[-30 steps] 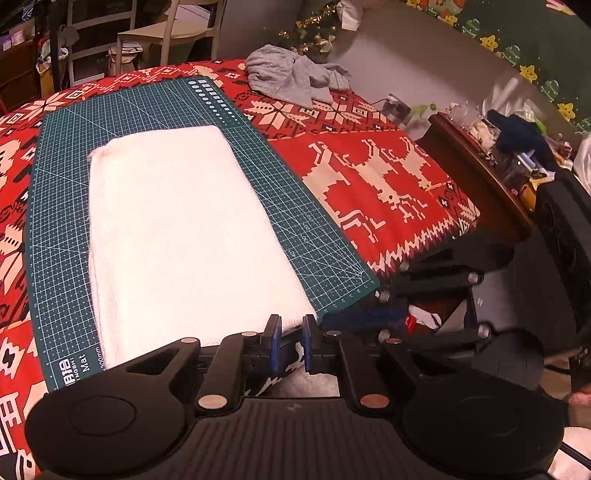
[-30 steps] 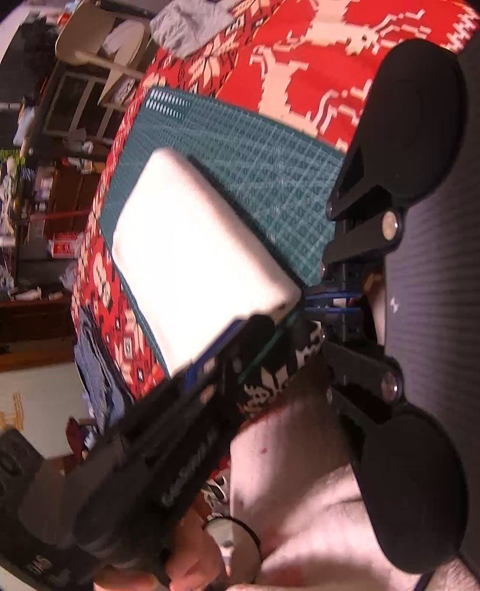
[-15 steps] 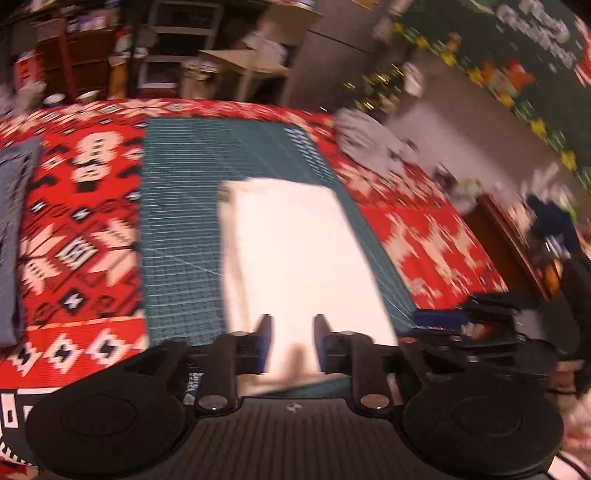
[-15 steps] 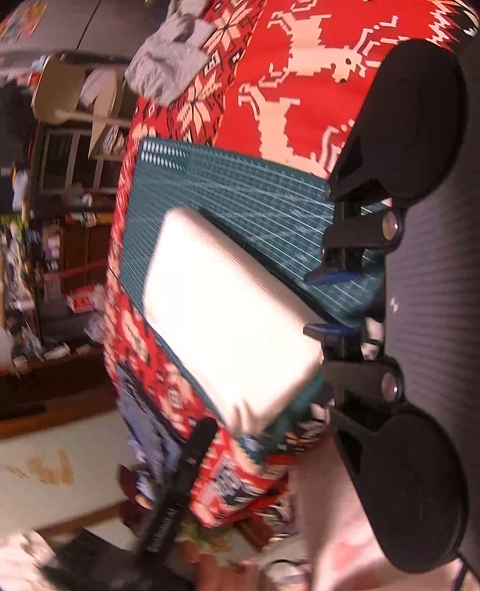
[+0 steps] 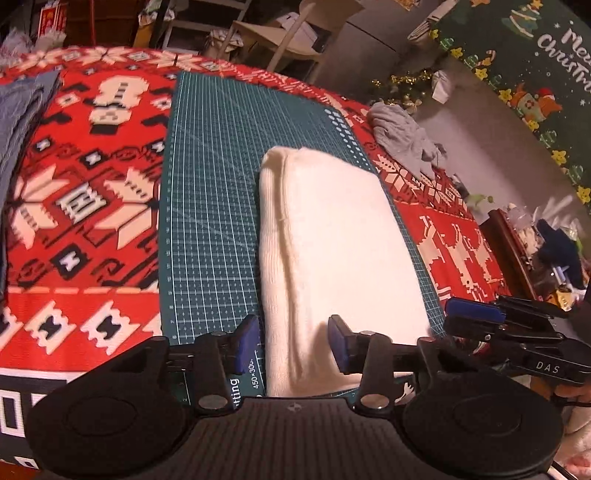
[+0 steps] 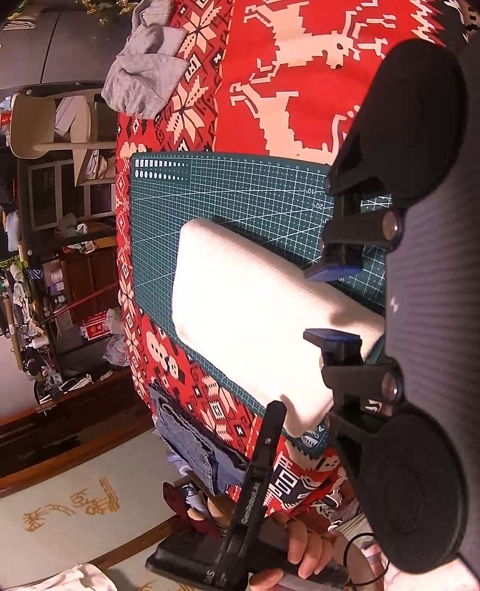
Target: Fold clothes
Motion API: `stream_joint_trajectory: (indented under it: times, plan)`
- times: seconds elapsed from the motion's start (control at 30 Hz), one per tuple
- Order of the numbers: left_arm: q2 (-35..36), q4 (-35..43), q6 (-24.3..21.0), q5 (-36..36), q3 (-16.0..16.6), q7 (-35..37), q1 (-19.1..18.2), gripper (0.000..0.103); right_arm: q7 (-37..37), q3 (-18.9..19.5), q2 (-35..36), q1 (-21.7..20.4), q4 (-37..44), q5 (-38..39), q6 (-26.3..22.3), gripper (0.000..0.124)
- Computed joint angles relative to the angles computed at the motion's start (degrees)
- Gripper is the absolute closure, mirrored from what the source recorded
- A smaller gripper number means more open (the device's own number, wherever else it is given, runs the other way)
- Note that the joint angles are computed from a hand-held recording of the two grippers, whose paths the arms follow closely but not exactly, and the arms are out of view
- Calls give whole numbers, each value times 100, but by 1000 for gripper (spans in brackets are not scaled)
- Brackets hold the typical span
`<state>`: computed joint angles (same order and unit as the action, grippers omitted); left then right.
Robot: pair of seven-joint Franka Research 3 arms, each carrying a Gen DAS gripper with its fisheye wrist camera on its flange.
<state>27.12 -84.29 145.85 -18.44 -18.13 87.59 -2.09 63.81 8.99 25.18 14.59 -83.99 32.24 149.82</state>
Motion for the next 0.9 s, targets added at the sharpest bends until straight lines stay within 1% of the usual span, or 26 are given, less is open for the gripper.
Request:
stream_joint_trajectory:
  times: [0.03,0.17,0.23,0.27,0.37,0.47,0.5,0.53,0.57,0.6,0.67,0.7,0.77,0.87,0.9]
  plan:
    - [9,-20,-20,-137,-80,97,78,76,11,1,9,1,13,7,-3,93]
    - [-77,-170,39,-346,-175,361,143,77,24,26,47,-11,79,63,-17,93]
    - [-75,-157,-44,-478,-241,518,162,79,19,36,66,-18,115,88,-28,93]
    - [-80,-160,-65,-508,-250,579,145,79,20,36,74,-17,133,91,-36,93]
    - [-130,-226,44,-349,-129,524,-12,79,41,12,64,20,136,38,-3,93]
    - [-180,-316,99,-602,-206,615,105,80,124,-46,26,106,87,-115,110,94]
    - [-210,-363,131,-697,-230,656,140,82,199,-88,16,158,63,-208,171,94]
    - [-239,-407,163,-790,-249,695,169,83,294,-139,7,218,37,-323,241,97]
    - [-269,-447,209,-851,-250,710,176,83,409,-186,7,268,30,-432,280,102]
    - [-312,-504,269,-871,-232,710,166,84,457,-180,19,269,45,-472,272,104]
    - [-380,-575,345,-830,-168,655,122,85,480,-131,47,239,83,-480,228,105]
    - [-402,-595,363,-840,-161,651,123,88,490,-113,62,229,104,-480,204,106]
    - [-462,-667,443,-885,-166,698,142,89,488,-92,104,241,174,-531,133,108]
    - [-532,-784,687,-905,-153,753,136,89,409,-48,151,267,287,-590,-14,108]
    - [-550,-818,767,-907,-151,768,137,90,435,-47,170,285,331,-597,-53,108]
